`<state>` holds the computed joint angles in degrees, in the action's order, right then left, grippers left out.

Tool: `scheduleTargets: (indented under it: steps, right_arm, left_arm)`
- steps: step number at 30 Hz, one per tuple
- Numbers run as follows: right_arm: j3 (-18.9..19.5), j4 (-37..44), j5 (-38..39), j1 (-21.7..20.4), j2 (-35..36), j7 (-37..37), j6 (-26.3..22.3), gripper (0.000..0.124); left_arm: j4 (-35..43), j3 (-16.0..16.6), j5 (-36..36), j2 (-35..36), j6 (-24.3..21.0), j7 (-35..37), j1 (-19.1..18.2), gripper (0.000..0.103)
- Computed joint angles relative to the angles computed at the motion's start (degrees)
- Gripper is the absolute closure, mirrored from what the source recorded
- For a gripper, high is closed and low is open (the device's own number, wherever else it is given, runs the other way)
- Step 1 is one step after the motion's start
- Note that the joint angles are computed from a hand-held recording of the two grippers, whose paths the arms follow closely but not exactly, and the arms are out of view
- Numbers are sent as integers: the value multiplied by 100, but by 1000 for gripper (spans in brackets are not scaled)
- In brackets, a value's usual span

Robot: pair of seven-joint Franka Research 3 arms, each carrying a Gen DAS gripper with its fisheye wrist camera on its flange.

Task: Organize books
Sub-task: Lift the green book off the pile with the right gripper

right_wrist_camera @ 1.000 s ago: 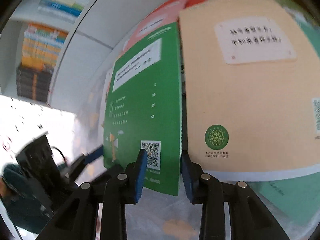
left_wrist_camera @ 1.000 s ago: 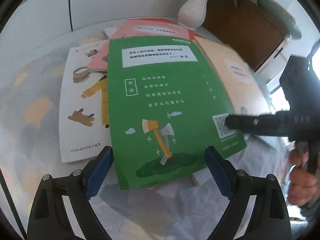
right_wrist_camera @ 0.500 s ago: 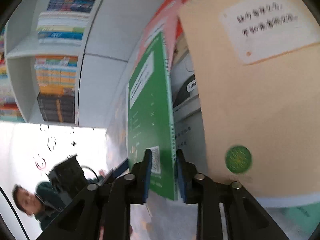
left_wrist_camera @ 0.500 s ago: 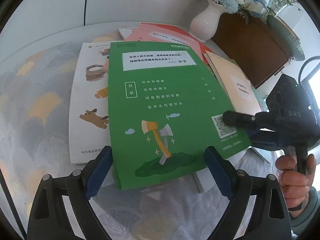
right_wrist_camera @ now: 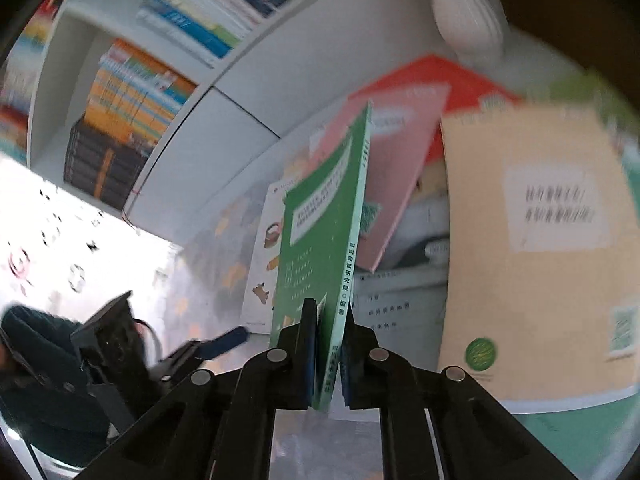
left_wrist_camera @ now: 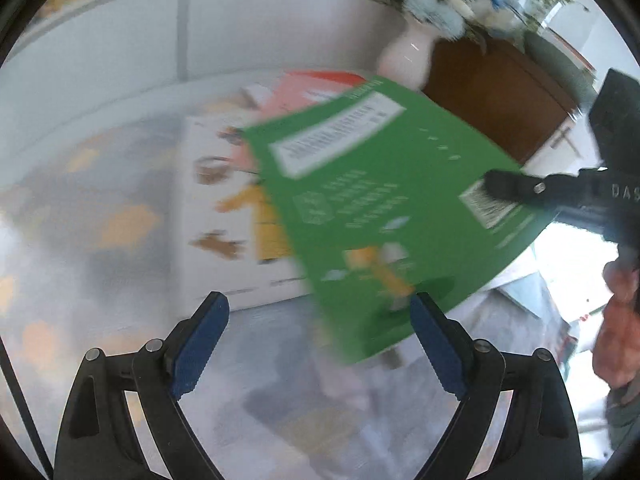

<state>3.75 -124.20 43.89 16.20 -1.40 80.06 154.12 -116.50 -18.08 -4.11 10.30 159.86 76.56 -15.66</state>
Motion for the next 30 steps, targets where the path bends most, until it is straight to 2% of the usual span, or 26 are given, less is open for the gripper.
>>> scheduleTargets:
  steps: [2, 4, 6, 8, 9, 12, 14, 15, 16, 17, 19, 21, 24, 30]
  right_arm:
    - [76, 177, -1155, 17, -8, 719, 8, 115]
    - [146, 408, -1839, 80, 10, 1053, -90, 115]
    - [213, 672, -2155, 178, 89, 1191, -239, 115]
    - [311, 905, -2666, 326, 199, 1539, -258, 115]
    - [358, 996, -2759, 408, 252, 1558, -254, 114]
    - [497, 1292, -1968, 590, 477, 976, -438, 110]
    - [587, 1435, -990, 626, 622, 524, -657, 99]
    - [597, 1412, -814, 659, 634, 504, -638, 82]
    - [591, 1300, -857, 727, 600, 697, -457, 66]
    - [564, 1128, -1176, 819, 525, 1077, -189, 62]
    - [517, 898, -1795, 916, 398, 1631, -20, 60]
    - [484, 769, -2480, 967, 330, 2237, -66, 58]
    - [463, 566, -3024, 971, 284, 2837, -151, 58]
    - [469, 284, -3102, 951, 353, 3286, -270, 58]
  left_arm:
    - [-321, 146, 126, -353, -43, -284, 31, 11]
    - [-592, 343, 549, -704, -224, -803, 37, 11]
    - [-720, 504, 1333, -1015, -756, -1592, 79, 11]
    - [-916, 575, 1802, -1370, -1160, -2080, 195, 11]
    - [-994, 598, 1915, -1521, -1303, -2185, 256, 11]
    - [-1350, 653, 2197, -2109, -1675, -2530, 455, 8]
    - [-1606, 774, 2029, -2457, -1665, -2426, 513, 6]
    - [-1694, 833, 1945, -2565, -1643, -2338, 539, 4]
    - [-1771, 865, 1895, -2674, -1656, -2273, 567, 3]
    - [-1815, 874, 1867, -2727, -1670, -2212, 586, 2]
    - [-1880, 986, 1589, -2751, -1701, -1865, 534, 1]
    - [-1923, 1082, 1221, -2705, -1719, -1486, 463, 1]
    - [-1999, 1135, 748, -2569, -1607, -1121, 399, 1]
    - [-1831, 1201, -646, -2082, -1254, -168, 172, 1]
